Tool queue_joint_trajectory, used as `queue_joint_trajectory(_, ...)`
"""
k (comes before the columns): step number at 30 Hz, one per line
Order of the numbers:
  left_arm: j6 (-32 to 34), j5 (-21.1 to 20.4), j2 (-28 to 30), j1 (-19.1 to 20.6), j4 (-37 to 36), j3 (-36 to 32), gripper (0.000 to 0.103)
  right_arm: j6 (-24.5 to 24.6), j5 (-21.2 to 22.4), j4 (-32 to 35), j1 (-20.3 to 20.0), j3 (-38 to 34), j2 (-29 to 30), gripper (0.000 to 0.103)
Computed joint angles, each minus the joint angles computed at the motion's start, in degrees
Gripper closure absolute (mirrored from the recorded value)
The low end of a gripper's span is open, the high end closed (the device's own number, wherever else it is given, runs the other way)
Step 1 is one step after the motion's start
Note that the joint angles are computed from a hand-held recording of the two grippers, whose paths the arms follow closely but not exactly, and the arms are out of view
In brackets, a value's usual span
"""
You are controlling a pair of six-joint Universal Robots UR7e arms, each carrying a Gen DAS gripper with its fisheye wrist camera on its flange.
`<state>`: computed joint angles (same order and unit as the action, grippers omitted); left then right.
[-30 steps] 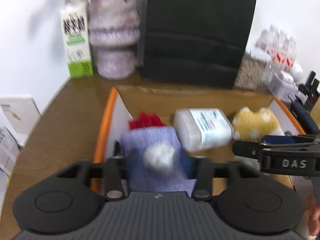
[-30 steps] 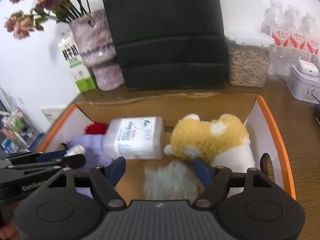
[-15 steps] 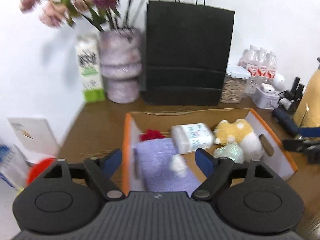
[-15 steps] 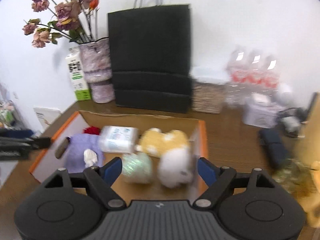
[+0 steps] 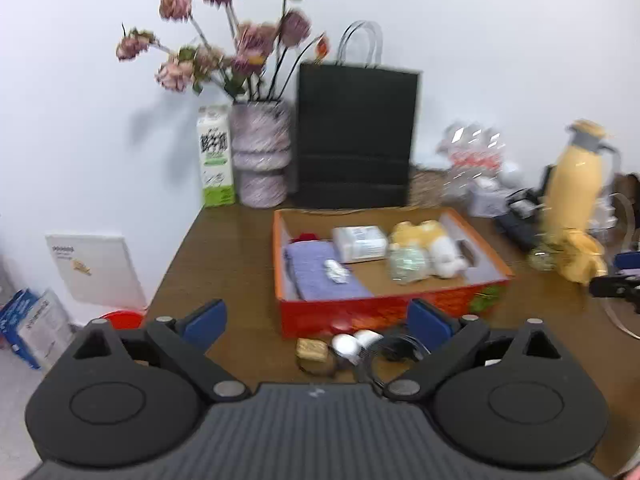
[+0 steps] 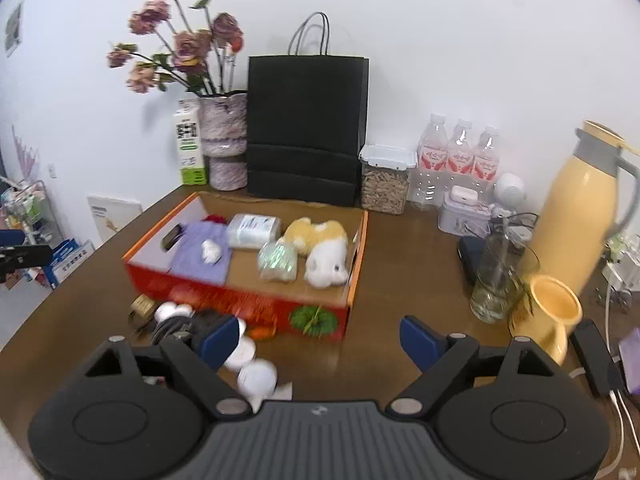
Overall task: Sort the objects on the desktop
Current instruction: 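Withdraw both tools from the box back toward the table items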
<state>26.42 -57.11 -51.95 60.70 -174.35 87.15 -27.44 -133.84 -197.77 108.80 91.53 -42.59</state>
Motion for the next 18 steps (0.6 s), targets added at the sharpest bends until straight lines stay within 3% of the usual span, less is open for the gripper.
queue_joint_trajectory(2,0.3,-0.8,-3.5,-0.7,-4.6,6.5,0.001,0.3,0.6,-2.9,0.8,5.1,-1.5,0.014)
queue_joint_trajectory(7,5.1,1.0,-8.3,-3.1,-19.6,18.7,0.0,4.0,2.8,-3.1,2.3,15.1,-5.2,0.014)
queue_joint_trajectory(11,7.4,0.8,-12.2,-4.7,-22.7,25.3,0.0,5.1,3.0,-8.4,4.2,19.2,-4.7,0.014)
queue_joint_trajectory(18,5.9,-8.9,-15.3,-3.8,-26.7,38.4,0.0,8.2,6.7,-19.7,5.8,26.1,-1.6,0.012)
